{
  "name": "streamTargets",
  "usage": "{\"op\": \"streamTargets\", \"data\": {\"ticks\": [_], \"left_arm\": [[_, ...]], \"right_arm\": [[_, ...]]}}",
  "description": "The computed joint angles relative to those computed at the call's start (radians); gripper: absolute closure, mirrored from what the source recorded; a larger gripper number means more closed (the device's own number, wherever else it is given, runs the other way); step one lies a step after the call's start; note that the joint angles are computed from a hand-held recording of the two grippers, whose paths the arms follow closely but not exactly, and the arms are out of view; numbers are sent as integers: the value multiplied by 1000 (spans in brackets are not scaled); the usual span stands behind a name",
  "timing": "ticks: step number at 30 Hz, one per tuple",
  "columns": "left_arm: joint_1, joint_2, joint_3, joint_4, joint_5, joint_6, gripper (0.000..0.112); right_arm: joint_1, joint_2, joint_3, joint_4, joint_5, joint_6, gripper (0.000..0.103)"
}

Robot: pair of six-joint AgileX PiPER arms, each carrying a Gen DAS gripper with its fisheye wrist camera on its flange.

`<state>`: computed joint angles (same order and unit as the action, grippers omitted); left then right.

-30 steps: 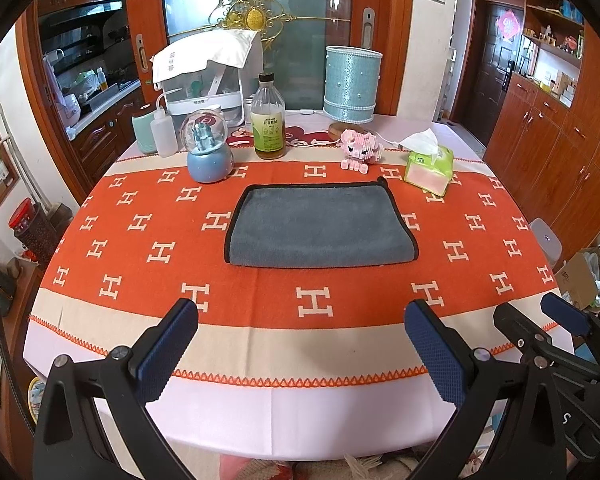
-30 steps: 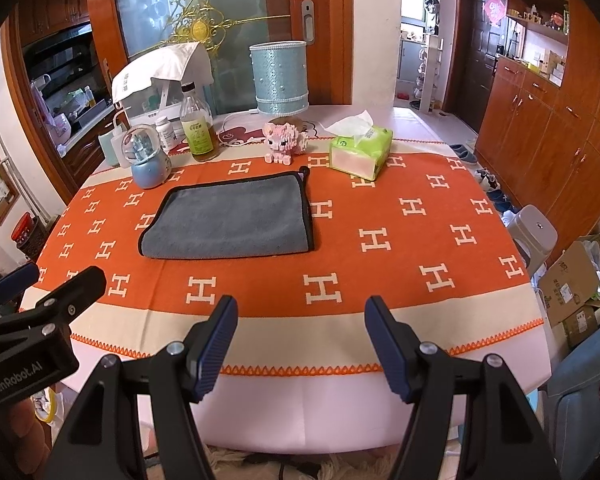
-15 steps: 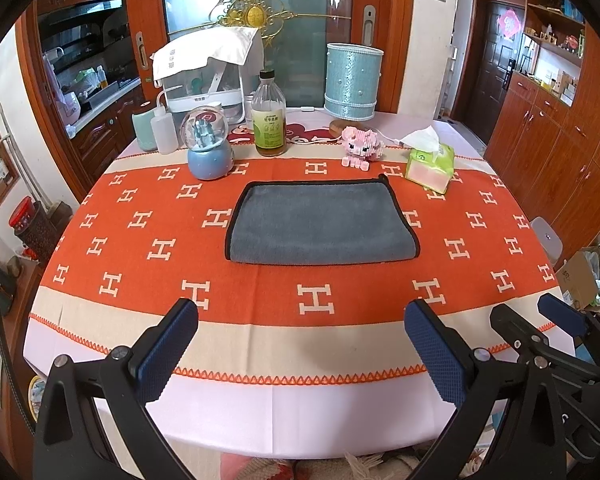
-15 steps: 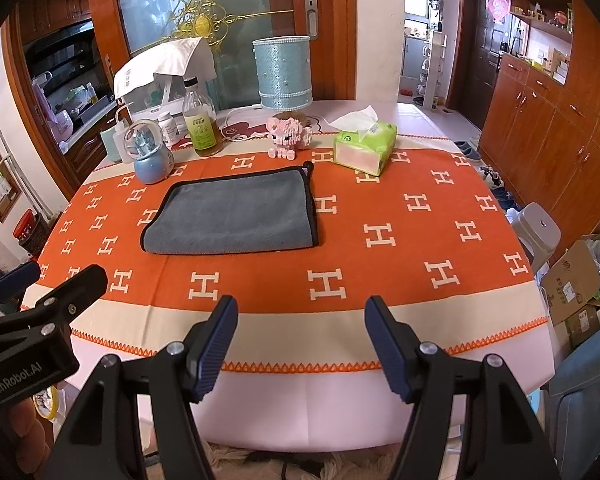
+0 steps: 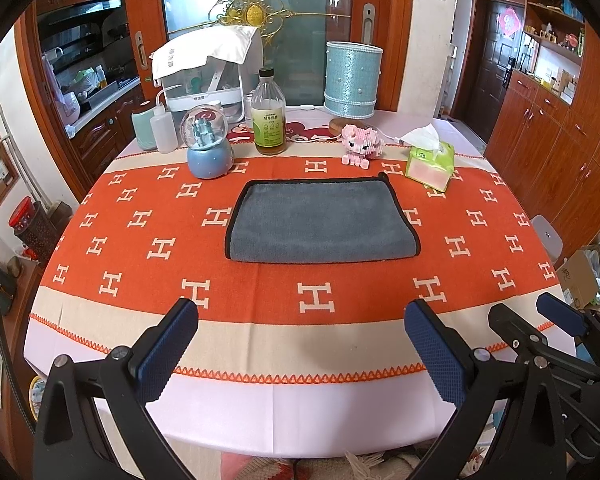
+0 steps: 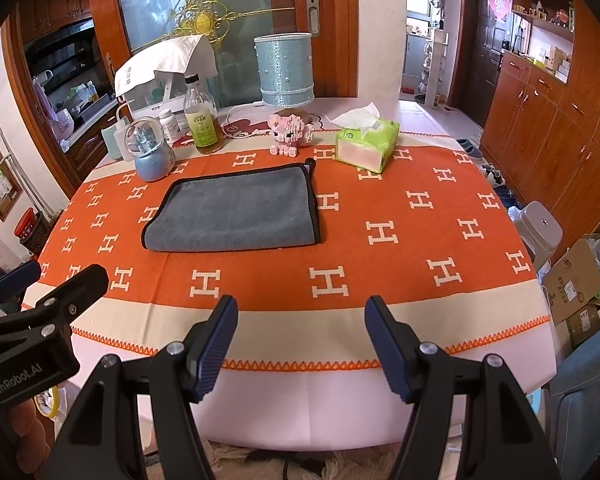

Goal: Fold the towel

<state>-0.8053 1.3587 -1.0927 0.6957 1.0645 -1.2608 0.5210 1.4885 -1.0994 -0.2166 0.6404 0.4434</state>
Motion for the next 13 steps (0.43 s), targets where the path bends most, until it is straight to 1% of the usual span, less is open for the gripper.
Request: {"op": "streamTargets", "data": {"ticks": [13], "left_arm": [[5, 2, -5, -5, -1, 6, 10]], "right_arm": [[7, 0, 4, -6, -1, 10, 37]]}}
